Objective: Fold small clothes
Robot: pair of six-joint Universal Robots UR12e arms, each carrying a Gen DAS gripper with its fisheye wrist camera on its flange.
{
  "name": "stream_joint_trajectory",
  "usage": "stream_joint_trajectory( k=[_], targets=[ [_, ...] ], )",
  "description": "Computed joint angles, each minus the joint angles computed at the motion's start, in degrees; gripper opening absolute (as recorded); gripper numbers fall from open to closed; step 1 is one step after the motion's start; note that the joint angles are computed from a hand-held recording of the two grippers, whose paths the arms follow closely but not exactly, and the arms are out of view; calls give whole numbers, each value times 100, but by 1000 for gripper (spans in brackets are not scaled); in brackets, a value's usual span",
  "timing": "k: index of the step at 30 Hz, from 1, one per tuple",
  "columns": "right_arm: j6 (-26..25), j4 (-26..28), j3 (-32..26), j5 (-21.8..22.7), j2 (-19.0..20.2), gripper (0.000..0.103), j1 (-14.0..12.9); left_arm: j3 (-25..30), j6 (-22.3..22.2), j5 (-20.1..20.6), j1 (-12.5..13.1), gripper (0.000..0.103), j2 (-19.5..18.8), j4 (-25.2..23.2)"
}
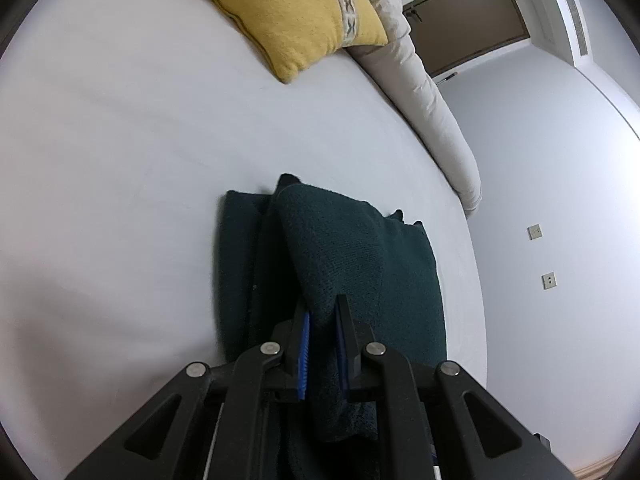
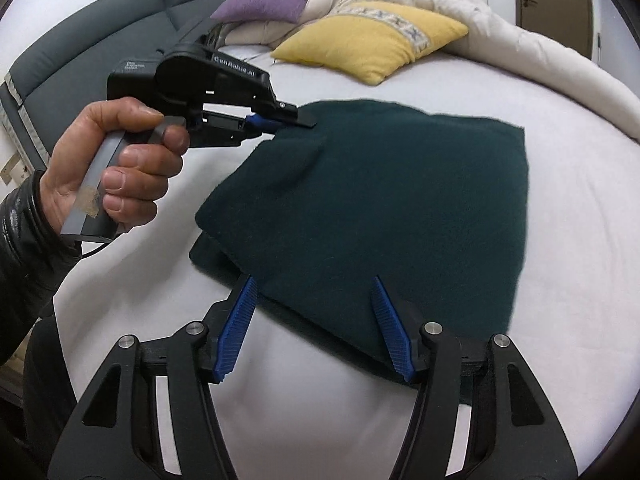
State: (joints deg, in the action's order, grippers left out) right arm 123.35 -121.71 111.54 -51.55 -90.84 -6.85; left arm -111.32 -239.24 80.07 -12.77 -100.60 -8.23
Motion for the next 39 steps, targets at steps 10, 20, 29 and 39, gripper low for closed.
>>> stream_joint_trajectory(
  k=[10,20,29,39],
  targets=[
    [-236,342,76,58,-173,58,-105,-144,-47,84,69,12,80,77],
    [-157,437,74,-5,-166,57,-41,-402,-527,778,-82,39,242,-32],
    [633,-110,-62,175,1,57,-118,-435,37,1270,-722,44,532,-215],
    [630,-241,-44,-18,-15,57,-141,-336,396,1796,-1019,13,444,-922]
  ],
)
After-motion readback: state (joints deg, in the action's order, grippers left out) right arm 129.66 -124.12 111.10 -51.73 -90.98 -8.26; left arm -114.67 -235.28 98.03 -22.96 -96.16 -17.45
